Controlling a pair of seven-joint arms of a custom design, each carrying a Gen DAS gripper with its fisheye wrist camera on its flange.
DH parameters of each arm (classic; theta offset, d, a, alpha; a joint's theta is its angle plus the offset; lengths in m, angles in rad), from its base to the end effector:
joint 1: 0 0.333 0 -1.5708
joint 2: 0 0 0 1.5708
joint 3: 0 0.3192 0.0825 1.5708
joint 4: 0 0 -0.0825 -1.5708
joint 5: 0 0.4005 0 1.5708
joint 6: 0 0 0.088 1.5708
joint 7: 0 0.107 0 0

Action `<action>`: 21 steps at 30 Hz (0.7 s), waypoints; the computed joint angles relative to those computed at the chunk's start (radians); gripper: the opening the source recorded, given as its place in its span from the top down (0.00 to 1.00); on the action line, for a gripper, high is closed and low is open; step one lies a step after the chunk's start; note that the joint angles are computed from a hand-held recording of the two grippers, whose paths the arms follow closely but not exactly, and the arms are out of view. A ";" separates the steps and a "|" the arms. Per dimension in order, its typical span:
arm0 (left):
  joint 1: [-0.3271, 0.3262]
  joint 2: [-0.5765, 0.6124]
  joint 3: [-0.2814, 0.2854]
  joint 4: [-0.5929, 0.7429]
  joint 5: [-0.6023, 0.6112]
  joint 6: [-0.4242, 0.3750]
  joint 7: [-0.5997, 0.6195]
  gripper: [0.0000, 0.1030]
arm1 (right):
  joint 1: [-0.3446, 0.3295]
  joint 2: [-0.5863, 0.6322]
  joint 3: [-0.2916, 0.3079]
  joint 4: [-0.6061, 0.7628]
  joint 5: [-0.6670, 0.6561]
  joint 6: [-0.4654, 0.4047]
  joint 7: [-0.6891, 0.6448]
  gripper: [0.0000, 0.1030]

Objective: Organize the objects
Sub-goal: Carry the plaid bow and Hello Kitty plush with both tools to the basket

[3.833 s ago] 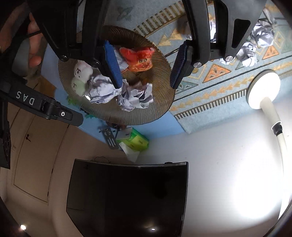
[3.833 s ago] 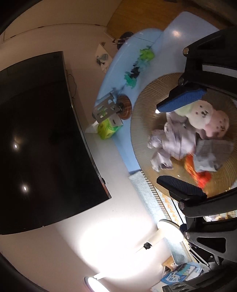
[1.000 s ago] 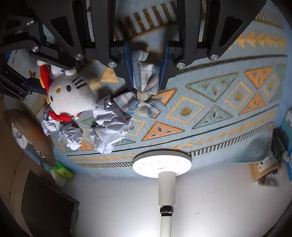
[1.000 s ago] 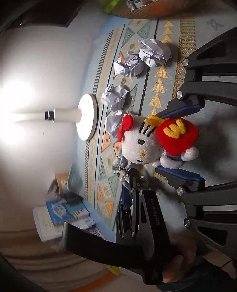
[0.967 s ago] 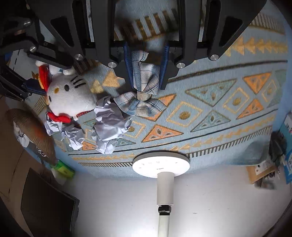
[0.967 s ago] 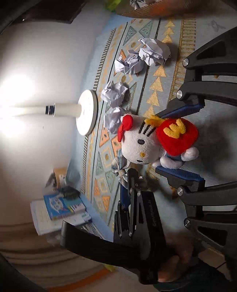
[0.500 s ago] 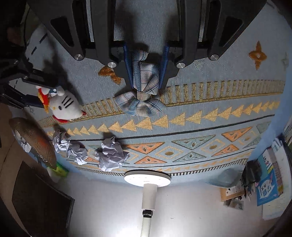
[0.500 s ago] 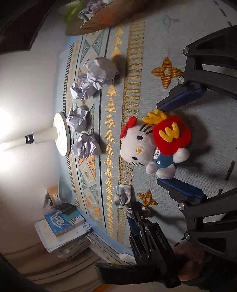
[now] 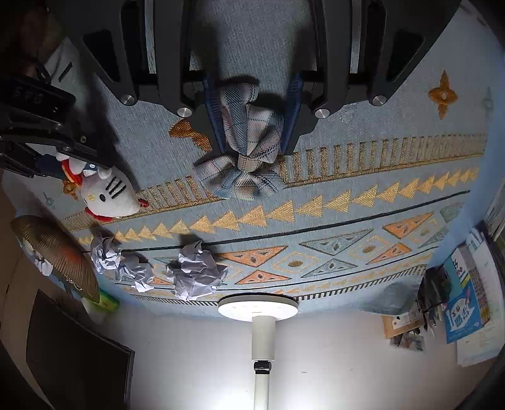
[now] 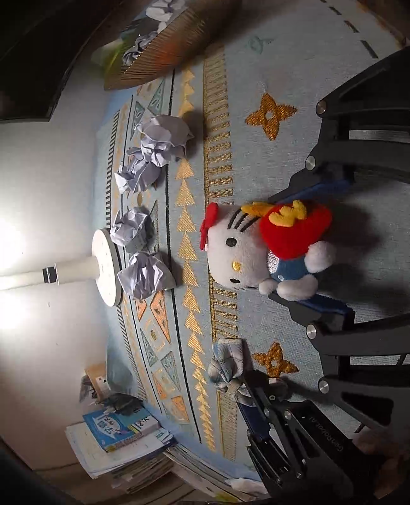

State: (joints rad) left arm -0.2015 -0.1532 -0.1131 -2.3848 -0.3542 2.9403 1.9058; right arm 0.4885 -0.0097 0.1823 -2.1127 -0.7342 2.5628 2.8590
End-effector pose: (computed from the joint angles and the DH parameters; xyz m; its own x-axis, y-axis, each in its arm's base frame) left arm 0.5141 -0.1451 0.4531 -0.3422 -0.9386 0.0433 -0.7161 0.2307 -0.6587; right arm 0.4563 0.3753 0.4605 -0.0540 -0.9949 -0.0853 -0.7729 0.0957 -0.6272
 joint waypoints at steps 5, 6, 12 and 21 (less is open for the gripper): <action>0.008 -0.008 -0.011 -0.013 0.027 0.018 -0.026 0.76 | -0.017 -0.054 0.002 -0.052 -0.068 0.086 0.022 0.53; 0.009 -0.012 -0.014 -0.018 0.038 0.026 -0.036 0.76 | -0.024 -0.072 0.006 -0.063 -0.091 0.086 0.036 0.53; -0.087 -0.049 0.033 -0.010 -0.101 0.041 0.045 0.76 | -0.123 -0.252 0.023 -0.182 -0.153 0.097 0.157 0.53; -0.252 0.052 0.021 0.252 -0.316 0.061 0.282 0.76 | -0.350 -0.523 0.041 -0.300 -0.141 0.020 0.205 0.53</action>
